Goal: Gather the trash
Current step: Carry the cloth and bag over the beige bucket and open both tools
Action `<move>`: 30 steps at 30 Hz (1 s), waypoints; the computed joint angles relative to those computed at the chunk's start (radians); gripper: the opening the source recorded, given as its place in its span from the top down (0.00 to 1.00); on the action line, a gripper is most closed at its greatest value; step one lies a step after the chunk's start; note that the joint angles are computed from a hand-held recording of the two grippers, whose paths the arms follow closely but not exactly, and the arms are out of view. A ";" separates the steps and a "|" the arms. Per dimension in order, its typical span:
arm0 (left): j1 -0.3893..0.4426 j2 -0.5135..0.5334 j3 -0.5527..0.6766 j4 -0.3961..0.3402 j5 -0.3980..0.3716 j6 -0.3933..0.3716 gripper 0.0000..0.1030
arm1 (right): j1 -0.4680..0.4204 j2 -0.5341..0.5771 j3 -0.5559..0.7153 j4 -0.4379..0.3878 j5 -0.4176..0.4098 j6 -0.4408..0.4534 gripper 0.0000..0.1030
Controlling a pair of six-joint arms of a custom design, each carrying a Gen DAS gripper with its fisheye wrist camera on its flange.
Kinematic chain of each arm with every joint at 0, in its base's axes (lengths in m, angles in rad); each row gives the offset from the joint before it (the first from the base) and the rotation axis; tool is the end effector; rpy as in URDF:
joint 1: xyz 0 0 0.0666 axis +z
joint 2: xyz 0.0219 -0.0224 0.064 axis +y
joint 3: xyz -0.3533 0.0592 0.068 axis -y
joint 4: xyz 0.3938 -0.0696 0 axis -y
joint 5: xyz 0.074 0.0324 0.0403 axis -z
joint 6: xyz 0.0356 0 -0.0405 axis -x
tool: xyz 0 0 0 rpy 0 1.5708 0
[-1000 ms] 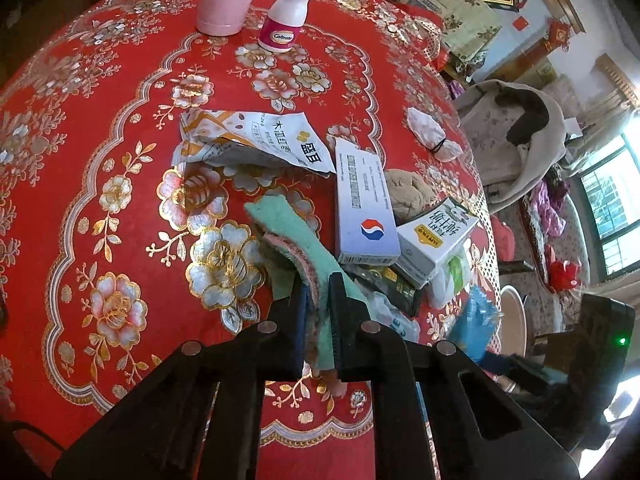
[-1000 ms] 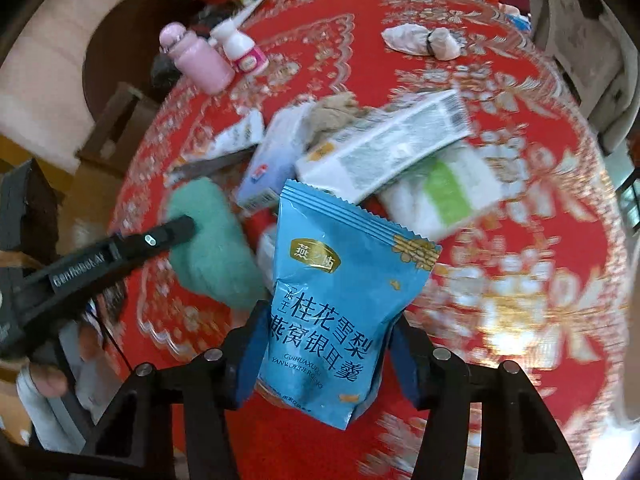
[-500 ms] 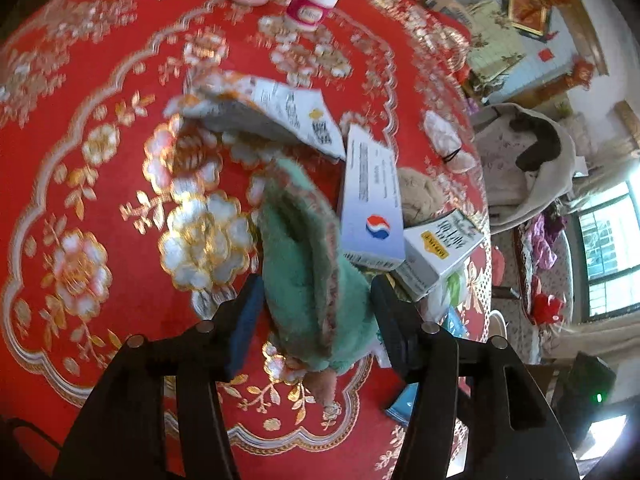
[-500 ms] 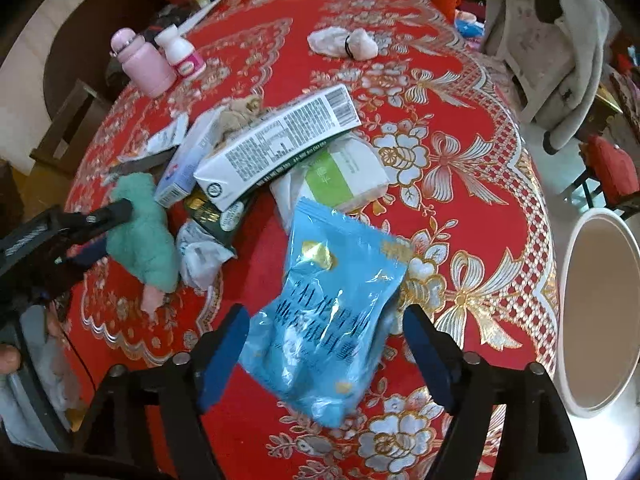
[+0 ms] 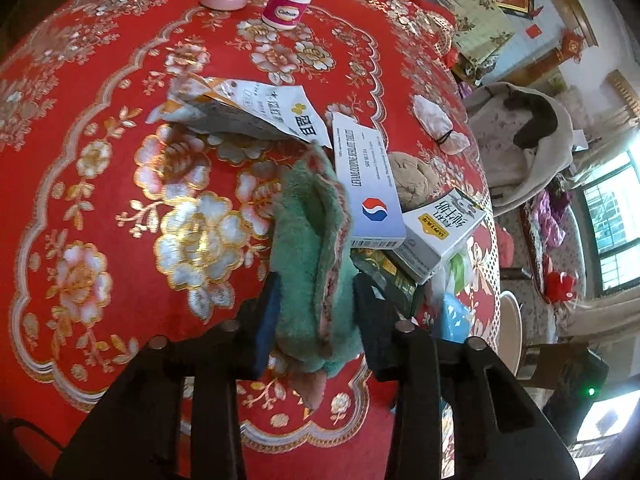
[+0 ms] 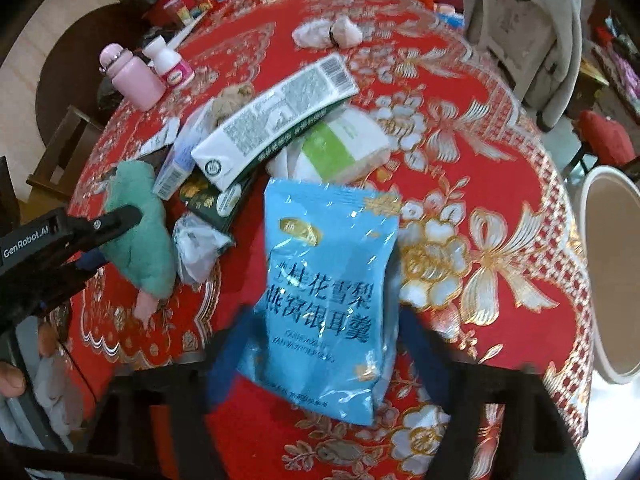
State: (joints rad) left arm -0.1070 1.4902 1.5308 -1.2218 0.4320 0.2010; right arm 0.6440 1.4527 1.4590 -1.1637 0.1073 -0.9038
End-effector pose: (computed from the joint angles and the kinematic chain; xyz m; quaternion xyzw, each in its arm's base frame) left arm 0.4904 -0.0681 0.4058 -0.0036 0.9592 -0.2368 0.1546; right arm 0.3907 0.2880 0.3917 0.1375 0.9676 0.1057 0.1832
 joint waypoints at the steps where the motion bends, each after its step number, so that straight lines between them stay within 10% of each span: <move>1: 0.004 -0.006 0.001 -0.005 0.000 -0.004 0.69 | -0.005 -0.006 -0.007 0.009 -0.011 0.003 0.49; 30: -0.301 -0.058 0.091 -0.009 -0.093 -0.093 0.70 | -0.114 -0.241 -0.081 -0.109 0.115 0.093 0.52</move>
